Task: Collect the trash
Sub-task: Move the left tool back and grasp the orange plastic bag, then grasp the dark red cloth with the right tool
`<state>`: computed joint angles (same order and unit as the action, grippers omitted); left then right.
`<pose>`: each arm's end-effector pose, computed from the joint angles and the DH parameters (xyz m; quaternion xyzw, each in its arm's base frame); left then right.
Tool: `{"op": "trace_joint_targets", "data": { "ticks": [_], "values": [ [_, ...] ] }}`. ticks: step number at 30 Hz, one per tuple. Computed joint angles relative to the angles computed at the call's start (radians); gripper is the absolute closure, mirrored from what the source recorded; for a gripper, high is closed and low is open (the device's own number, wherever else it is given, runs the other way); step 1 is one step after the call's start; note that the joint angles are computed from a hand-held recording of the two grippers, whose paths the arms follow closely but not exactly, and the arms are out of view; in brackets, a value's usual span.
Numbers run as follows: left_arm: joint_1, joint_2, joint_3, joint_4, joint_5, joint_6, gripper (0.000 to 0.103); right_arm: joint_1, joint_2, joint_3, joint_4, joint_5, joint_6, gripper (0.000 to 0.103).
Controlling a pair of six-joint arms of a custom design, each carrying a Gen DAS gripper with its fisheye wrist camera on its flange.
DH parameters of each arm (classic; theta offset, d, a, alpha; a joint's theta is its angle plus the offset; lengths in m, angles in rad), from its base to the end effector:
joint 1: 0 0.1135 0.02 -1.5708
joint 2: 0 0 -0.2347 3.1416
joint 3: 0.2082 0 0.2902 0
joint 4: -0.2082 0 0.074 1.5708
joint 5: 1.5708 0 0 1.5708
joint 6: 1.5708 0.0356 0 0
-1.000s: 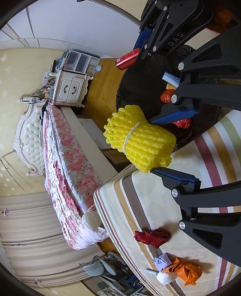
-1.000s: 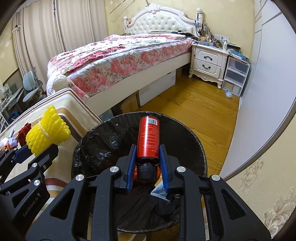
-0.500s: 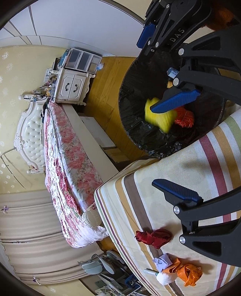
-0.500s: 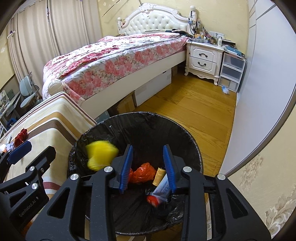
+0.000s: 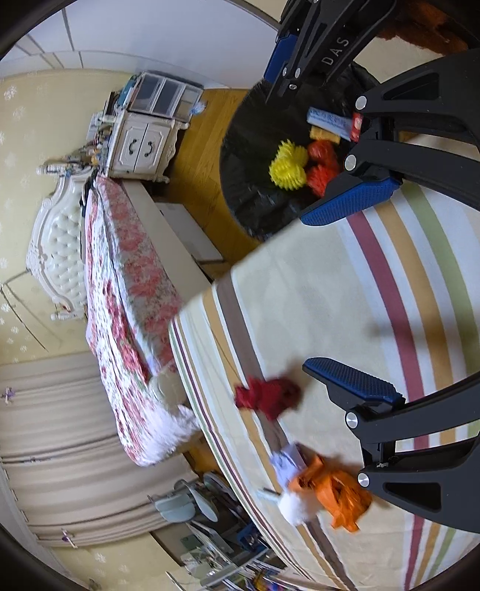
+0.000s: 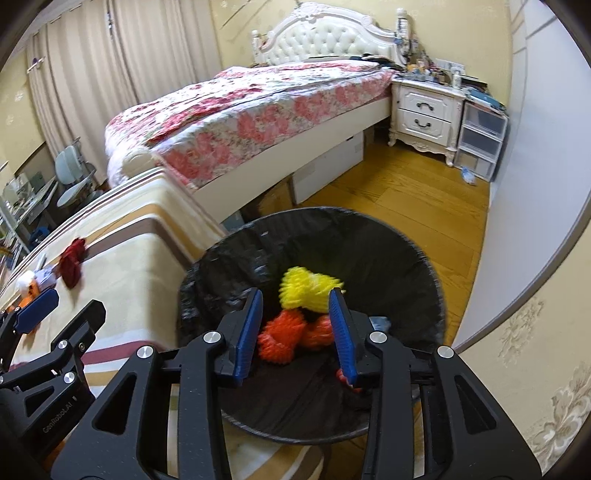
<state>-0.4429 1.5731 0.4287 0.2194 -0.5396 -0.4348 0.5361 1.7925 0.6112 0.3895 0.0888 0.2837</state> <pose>0.2387 -0.0930 0.0310 -0.0809 0.9143 0.0989 0.3843 0.2697 0.1566 0.0247 -0.0996 0.9190 0.1135 0.3643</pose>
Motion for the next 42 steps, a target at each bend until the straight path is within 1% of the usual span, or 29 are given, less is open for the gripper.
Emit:
{"op": "trace_joint_targets", "data": {
  "ticks": [6,13,16,19,21,23,25,31,32,33,34,35,36,37,42],
  "values": [
    [0.079,-0.193,-0.156,-0.054,-0.015,-0.007,0.031,0.145,-0.025,0.015,-0.033,0.019,0.015,0.06],
    [0.209,-0.455,-0.318,-0.147,0.001,0.014,0.031,0.295,0.014,0.102,-0.097,0.047,0.019,0.058],
    [0.295,-0.551,-0.374,-0.174,0.023,0.041,0.029,0.343,0.064,0.157,-0.13,0.063,0.019,0.055],
    [0.4,-0.624,-0.412,-0.189,0.09,0.079,0.029,0.373,0.111,0.218,-0.181,0.064,0.014,0.054],
    [0.45,-0.641,-0.418,-0.19,0.125,0.096,0.028,0.387,0.125,0.243,-0.2,0.073,0.008,0.053],
    [0.482,-0.613,-0.411,-0.159,0.14,0.122,0.028,0.396,0.146,0.271,-0.215,0.08,0.004,0.05],
    [0.506,-0.573,-0.395,-0.132,0.159,0.143,0.027,0.407,0.166,0.297,-0.227,0.092,0.0,0.045],
    [0.558,-0.542,-0.389,-0.07,0.226,0.219,0.028,0.413,0.192,0.33,-0.238,0.095,-0.009,0.041],
    [0.558,-0.546,-0.393,-0.062,0.232,0.23,0.031,0.413,0.193,0.331,-0.239,0.096,-0.009,0.041],
    [0.564,-0.535,-0.39,-0.05,0.239,0.242,0.039,0.412,0.192,0.332,-0.24,0.095,-0.009,0.041],
    [0.568,-0.515,-0.384,-0.044,0.249,0.248,0.044,0.412,0.193,0.333,-0.239,0.093,-0.008,0.04],
    [0.579,-0.497,-0.377,-0.038,0.265,0.254,0.048,0.412,0.195,0.334,-0.239,0.092,-0.007,0.04],
    [0.589,-0.483,-0.372,-0.035,0.282,0.259,0.056,0.412,0.197,0.339,-0.241,0.09,-0.008,0.039],
    [0.601,-0.487,-0.373,-0.04,0.303,0.263,0.059,0.412,0.2,0.342,-0.243,0.09,-0.01,0.039],
    [0.638,-0.612,-0.423,-0.102,0.335,0.275,0.064,0.413,0.208,0.351,-0.245,0.092,-0.012,0.038]
  ]
}}
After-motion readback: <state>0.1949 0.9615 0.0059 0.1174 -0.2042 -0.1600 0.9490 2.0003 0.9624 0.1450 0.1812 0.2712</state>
